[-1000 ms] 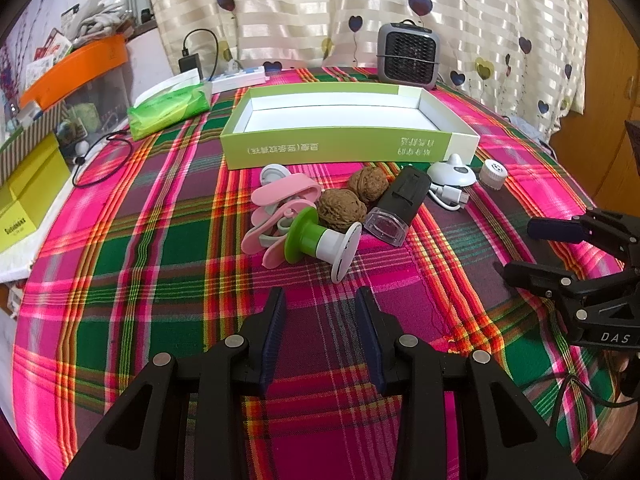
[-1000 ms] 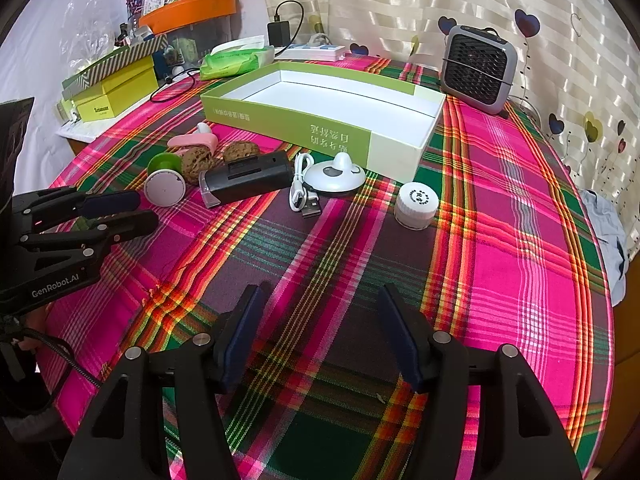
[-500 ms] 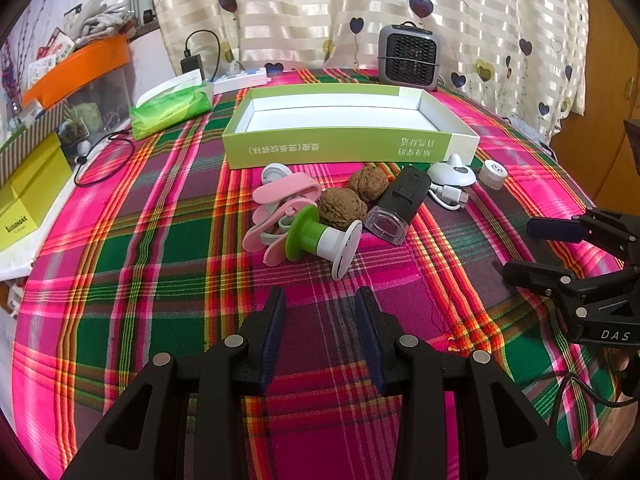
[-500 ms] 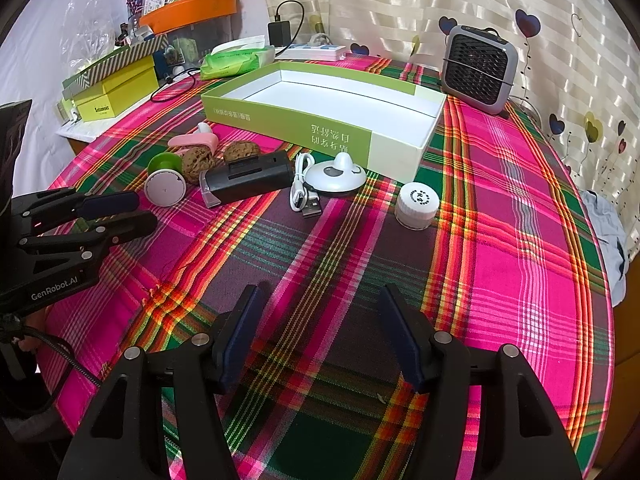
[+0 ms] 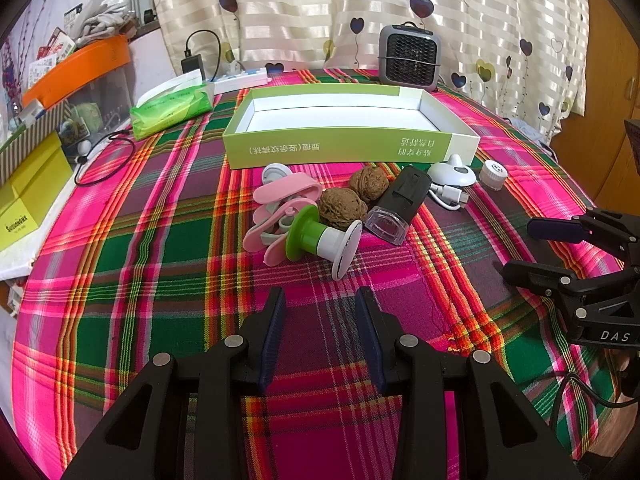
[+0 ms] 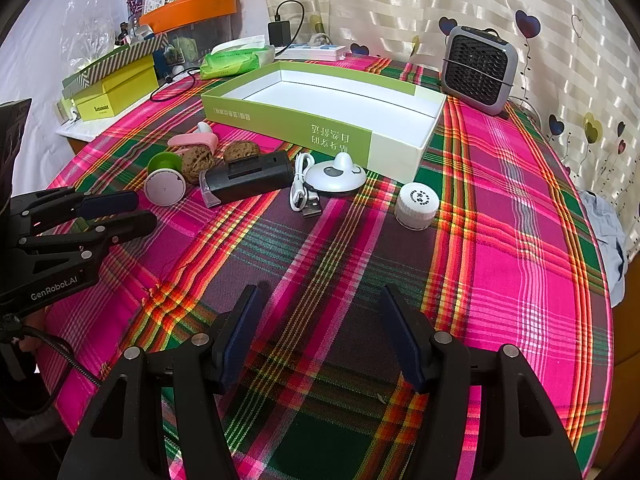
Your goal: Organize objects
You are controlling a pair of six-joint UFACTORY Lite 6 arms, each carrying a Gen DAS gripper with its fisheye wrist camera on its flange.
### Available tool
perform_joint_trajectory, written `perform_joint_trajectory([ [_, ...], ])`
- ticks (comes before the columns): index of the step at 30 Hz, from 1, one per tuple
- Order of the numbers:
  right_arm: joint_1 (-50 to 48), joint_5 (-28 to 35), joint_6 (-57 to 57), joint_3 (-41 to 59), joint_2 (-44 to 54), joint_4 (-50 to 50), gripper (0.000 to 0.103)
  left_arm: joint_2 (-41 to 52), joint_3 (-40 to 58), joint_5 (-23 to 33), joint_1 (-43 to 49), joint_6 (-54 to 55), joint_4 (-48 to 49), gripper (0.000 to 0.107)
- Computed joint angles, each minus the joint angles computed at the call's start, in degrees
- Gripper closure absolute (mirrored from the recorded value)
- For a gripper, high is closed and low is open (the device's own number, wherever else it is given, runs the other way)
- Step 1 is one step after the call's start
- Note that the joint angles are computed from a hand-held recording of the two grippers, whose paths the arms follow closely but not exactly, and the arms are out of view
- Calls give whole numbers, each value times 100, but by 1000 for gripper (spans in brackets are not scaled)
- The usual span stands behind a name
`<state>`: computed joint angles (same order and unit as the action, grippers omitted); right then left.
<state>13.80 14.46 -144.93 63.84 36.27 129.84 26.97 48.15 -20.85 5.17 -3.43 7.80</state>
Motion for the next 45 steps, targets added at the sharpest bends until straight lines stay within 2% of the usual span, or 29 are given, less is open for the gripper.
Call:
perform_joint_trajectory([
  [8,-10,19,53,-7,-3,-52,41,6,13,12,4,62,-52,73],
  [12,-131,140,639,58,22,-635,41,6,7,4,18,-55,61,73],
  [21,-307,119,900,313,86,-877,41,-210,-30,-113,197,-1335,1690,73],
  [25,-412,102,1541,631,301,-1524,41,-60,209,-57,334,-2072,2536,73],
  [32,-529,120,2482,1131,604,-2418,41,153,536,59,409,-2724,2970,72],
  [38,-609,171,3039,1544,820,-3143,41,109,577,-75,489,-2713,3011,69],
  [45,-647,320,4115,2150,1197,-4300,41,280,874,-81,589,-3145,3790,69],
])
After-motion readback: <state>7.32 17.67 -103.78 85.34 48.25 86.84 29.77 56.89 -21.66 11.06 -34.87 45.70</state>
